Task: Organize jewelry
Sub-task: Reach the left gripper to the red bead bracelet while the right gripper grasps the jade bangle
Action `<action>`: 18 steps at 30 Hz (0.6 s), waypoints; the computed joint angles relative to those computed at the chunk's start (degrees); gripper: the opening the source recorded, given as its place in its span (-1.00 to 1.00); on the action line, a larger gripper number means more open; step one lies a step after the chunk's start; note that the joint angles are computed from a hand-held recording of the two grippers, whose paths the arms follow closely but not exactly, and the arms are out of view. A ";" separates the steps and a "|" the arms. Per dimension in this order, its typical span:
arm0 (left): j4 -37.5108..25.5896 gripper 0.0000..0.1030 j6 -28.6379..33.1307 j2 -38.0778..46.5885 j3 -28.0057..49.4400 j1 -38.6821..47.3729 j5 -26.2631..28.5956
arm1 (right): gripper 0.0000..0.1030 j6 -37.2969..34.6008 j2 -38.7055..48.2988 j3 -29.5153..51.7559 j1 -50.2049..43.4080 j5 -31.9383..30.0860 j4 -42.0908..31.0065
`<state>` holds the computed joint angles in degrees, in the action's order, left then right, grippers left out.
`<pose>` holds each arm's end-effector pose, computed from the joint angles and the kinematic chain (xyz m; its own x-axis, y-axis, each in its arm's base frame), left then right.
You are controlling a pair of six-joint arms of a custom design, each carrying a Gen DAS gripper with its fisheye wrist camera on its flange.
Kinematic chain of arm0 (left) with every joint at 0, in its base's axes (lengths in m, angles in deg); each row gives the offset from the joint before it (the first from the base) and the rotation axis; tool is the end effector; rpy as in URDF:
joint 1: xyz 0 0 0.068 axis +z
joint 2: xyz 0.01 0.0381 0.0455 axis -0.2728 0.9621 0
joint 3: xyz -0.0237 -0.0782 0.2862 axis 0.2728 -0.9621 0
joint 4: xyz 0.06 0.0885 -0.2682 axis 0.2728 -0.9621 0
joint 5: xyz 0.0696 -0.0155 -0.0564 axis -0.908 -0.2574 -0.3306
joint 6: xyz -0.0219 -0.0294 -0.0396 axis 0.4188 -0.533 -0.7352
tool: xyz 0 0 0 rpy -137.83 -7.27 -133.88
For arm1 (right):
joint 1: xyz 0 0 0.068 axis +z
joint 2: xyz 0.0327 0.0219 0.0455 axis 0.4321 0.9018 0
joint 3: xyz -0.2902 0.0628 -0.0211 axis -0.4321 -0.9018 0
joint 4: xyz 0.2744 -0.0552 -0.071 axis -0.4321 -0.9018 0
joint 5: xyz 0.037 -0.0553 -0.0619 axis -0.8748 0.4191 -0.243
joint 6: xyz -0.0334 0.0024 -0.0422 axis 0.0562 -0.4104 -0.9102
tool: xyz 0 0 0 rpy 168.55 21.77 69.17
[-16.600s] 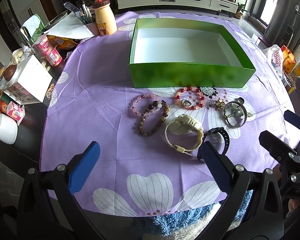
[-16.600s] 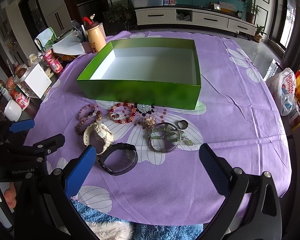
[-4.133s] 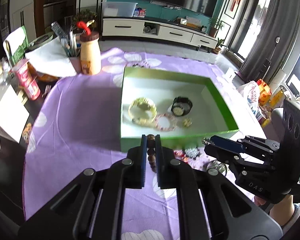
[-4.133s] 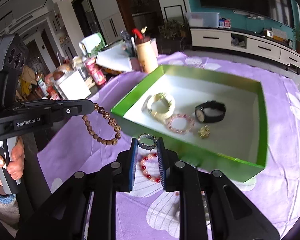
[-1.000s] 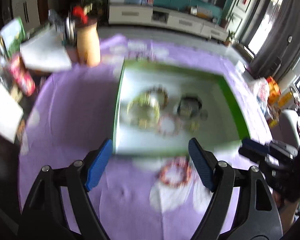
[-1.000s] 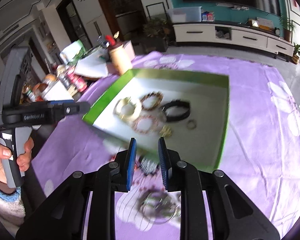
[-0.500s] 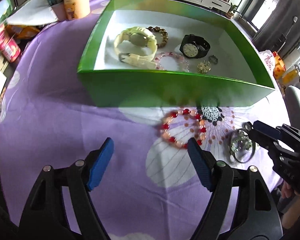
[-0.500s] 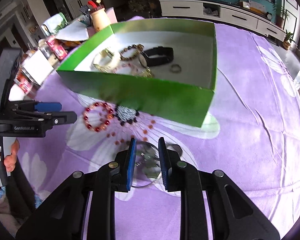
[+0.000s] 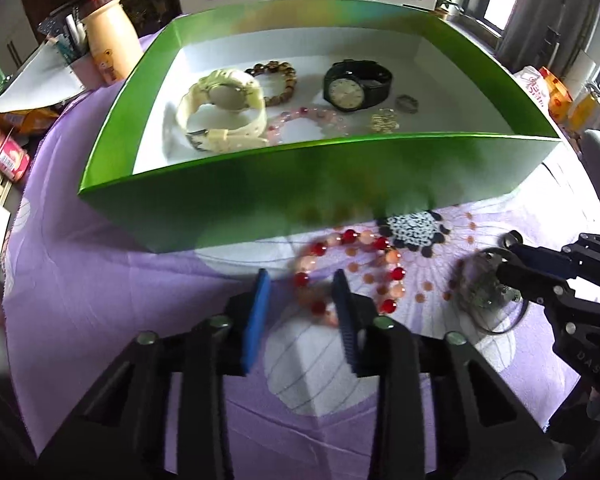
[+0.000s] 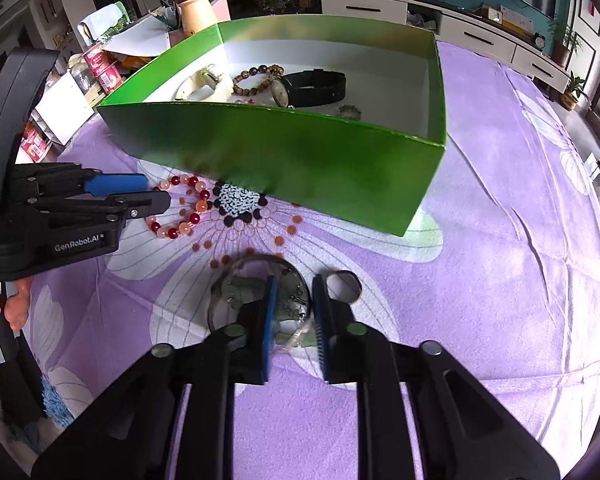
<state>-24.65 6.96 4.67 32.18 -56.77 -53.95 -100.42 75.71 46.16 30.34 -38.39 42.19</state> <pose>0.1849 -0.1480 0.1020 -0.8907 0.0767 -0.4481 0.0873 0.9962 -0.0029 0.1762 0.0258 0.0964 -0.7628 -0.3881 -0.5173 -0.5084 0.8542 0.1087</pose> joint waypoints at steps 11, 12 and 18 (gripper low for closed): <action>2.62 -0.86 -2.24 -4.09 -3.30 0.68 2.87 | -0.90 0.76 -7.70 -0.93 -1.86 -3.50 -4.04; 2.16 -0.86 -2.39 -5.36 -3.50 0.49 2.66 | -0.90 0.61 -8.86 -0.83 -2.88 -4.69 -5.09; -1.68 -0.86 -3.02 -13.50 -4.02 -0.84 1.82 | -0.90 0.14 -13.28 -0.16 -5.54 -7.15 -8.94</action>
